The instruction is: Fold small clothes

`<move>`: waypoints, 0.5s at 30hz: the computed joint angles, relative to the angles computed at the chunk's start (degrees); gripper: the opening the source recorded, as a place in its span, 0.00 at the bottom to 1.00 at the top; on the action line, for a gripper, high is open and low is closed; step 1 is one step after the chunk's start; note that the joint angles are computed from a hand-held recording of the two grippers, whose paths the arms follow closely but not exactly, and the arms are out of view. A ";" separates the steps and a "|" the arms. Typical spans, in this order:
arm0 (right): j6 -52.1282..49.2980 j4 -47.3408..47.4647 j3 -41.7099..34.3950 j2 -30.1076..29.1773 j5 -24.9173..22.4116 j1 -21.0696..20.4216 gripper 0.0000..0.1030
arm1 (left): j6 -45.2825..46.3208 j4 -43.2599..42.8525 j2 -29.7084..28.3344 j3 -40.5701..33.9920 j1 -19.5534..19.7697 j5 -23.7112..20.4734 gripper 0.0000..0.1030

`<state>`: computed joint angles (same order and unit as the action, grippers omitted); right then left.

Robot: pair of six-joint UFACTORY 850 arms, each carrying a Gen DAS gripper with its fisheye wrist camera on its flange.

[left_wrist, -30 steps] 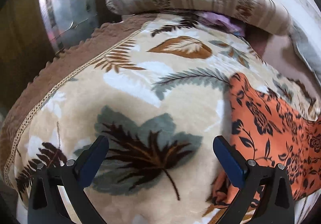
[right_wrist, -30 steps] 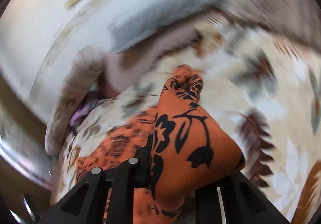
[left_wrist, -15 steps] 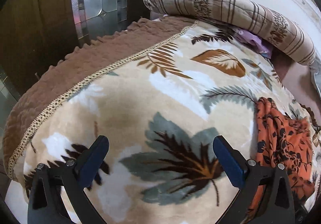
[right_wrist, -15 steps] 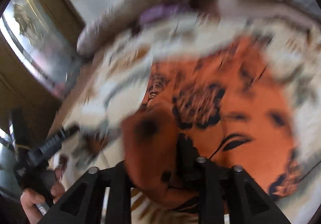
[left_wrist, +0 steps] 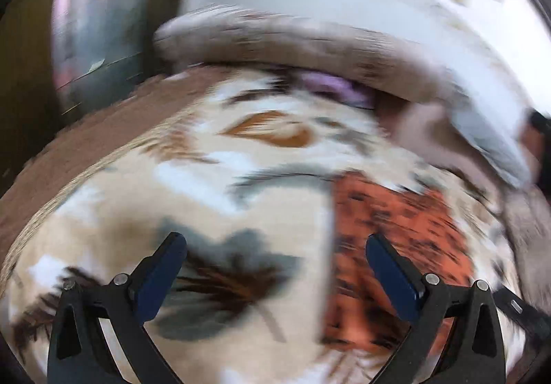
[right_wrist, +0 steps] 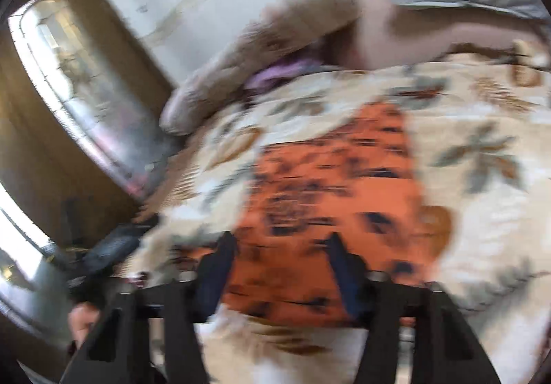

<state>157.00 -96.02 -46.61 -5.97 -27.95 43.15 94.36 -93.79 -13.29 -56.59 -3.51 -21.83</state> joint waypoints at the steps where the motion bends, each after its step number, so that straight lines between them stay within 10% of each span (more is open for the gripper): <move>1: -2.61 3.93 0.95 0.63 -2.32 0.43 0.38 | -0.03 2.67 0.44 0.56 -0.12 -3.57 1.00; 7: 6.52 3.52 8.07 4.34 -3.20 -1.17 0.38 | 3.11 8.45 2.50 3.55 -1.76 -14.15 1.00; 11: 19.45 -8.23 7.56 0.75 -0.20 -1.88 0.38 | 0.38 11.01 1.41 3.11 -6.08 -3.10 1.00; 15: 9.56 -0.09 2.75 -5.42 -3.15 0.61 0.38 | -15.19 22.48 -2.50 0.14 -7.74 3.89 1.00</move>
<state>166.55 -96.11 -43.86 -11.40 -31.10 43.76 79.17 -71.32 -15.78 -56.45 -11.25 -17.94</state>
